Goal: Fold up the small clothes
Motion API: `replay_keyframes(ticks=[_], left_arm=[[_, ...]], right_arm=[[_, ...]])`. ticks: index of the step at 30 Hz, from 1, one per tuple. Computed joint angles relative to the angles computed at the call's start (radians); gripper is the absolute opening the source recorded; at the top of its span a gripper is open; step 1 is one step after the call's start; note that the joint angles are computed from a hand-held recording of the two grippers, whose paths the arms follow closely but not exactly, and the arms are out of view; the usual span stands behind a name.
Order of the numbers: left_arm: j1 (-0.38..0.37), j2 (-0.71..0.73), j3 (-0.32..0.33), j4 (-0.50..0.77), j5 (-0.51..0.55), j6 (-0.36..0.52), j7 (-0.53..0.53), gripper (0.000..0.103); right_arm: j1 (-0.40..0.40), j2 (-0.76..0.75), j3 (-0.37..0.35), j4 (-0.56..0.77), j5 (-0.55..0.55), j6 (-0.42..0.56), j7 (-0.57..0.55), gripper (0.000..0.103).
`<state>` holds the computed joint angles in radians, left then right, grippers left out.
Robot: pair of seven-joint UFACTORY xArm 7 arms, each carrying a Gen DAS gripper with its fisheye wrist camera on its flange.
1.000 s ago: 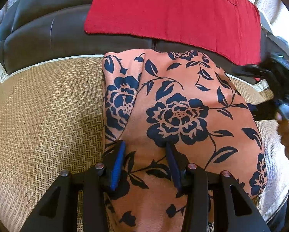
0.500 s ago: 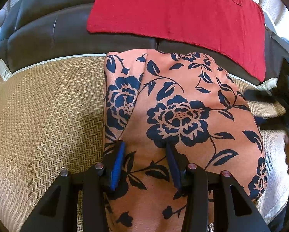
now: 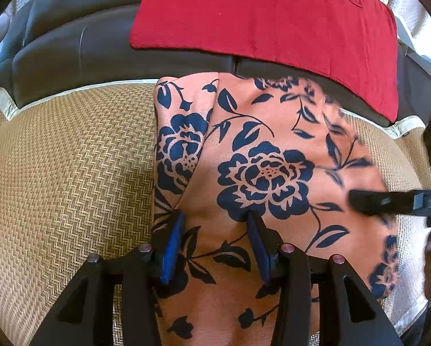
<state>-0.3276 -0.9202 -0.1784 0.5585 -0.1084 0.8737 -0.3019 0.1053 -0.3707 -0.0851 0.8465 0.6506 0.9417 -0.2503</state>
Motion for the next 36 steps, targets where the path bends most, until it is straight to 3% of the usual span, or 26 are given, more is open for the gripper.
replay_keyframes(ticks=[2, 5, 7, 8, 9, 10, 14, 17, 18, 21, 23, 24, 25, 26, 27, 31, 32, 34, 35, 36], left_arm=[[-0.001, -0.001, -0.005, 0.000, 0.005, 0.001, 0.000, 0.047], [-0.005, -0.002, -0.003, -0.003, 0.001, -0.004, -0.001, 0.047], [-0.005, -0.004, -0.008, -0.004, 0.003, -0.005, -0.006, 0.047], [-0.005, -0.004, -0.009, -0.003, 0.005, -0.004, -0.006, 0.047], [-0.005, -0.001, -0.011, 0.001, 0.007, 0.000, -0.008, 0.047], [-0.006, 0.001, -0.009, 0.004, 0.007, 0.003, -0.007, 0.047], [-0.008, 0.003, 0.003, 0.013, -0.003, 0.015, -0.006, 0.047], [0.000, -0.046, 0.021, 0.012, -0.020, 0.027, -0.023, 0.047], [0.002, -0.081, 0.033, 0.000, -0.026, 0.022, -0.022, 0.049], [0.021, -0.139, 0.059, -0.042, -0.040, 0.019, -0.027, 0.064], [0.024, -0.116, 0.081, -0.057, -0.057, 0.058, -0.022, 0.064], [0.023, -0.124, 0.089, -0.082, -0.070, 0.045, -0.018, 0.063], [0.024, -0.139, 0.082, -0.093, -0.068, 0.028, -0.009, 0.059], [0.014, -0.133, 0.092, -0.085, -0.077, 0.041, 0.003, 0.048], [0.018, -0.134, 0.091, -0.078, -0.085, 0.047, -0.001, 0.045], [0.001, -0.118, 0.102, -0.052, -0.139, -0.002, 0.001, 0.038], [-0.007, -0.108, 0.097, -0.043, -0.154, -0.024, -0.002, 0.040], [-0.025, -0.076, 0.084, -0.027, -0.175, -0.072, -0.001, 0.064], [-0.022, -0.061, 0.073, -0.022, -0.174, -0.085, -0.010, 0.084], [-0.008, -0.048, 0.058, -0.022, -0.169, -0.096, -0.034, 0.088]], right_arm=[[0.029, 0.010, -0.031, -0.015, 0.062, -0.009, -0.011, 0.053], [0.011, -0.004, -0.041, -0.005, 0.132, 0.051, -0.028, 0.086], [0.006, -0.018, -0.051, -0.016, 0.175, 0.053, -0.048, 0.090], [0.001, -0.013, -0.051, -0.026, 0.186, 0.044, -0.055, 0.087], [-0.007, 0.008, -0.053, -0.016, 0.169, 0.062, -0.058, 0.062], [-0.016, 0.021, -0.035, -0.013, 0.130, 0.057, -0.047, 0.045], [-0.029, -0.036, -0.001, -0.015, 0.046, 0.047, -0.030, 0.043], [-0.022, -0.014, -0.033, -0.021, 0.084, 0.071, -0.013, 0.055], [-0.012, -0.007, -0.027, -0.018, 0.117, 0.062, -0.005, 0.064], [-0.010, -0.006, -0.041, -0.002, 0.173, 0.062, -0.043, 0.084], [-0.012, 0.011, -0.039, 0.003, 0.194, 0.028, -0.056, 0.086], [-0.009, 0.048, -0.037, 0.022, 0.199, 0.031, -0.057, 0.077], [-0.010, 0.075, -0.032, 0.044, 0.185, 0.048, -0.061, 0.059], [-0.016, 0.094, -0.008, 0.071, 0.129, 0.049, -0.044, 0.046], [-0.020, 0.092, 0.004, 0.095, 0.090, 0.059, -0.041, 0.040], [-0.022, 0.014, 0.014, 0.132, 0.035, 0.036, -0.052, 0.039], [-0.033, -0.009, -0.001, 0.131, 0.022, 0.030, -0.050, 0.039], [-0.067, -0.020, -0.018, 0.127, -0.046, 0.018, -0.021, 0.043], [-0.084, -0.007, -0.033, 0.126, -0.068, 0.023, -0.004, 0.051], [-0.102, 0.023, -0.065, 0.125, -0.060, 0.042, 0.014, 0.061]])
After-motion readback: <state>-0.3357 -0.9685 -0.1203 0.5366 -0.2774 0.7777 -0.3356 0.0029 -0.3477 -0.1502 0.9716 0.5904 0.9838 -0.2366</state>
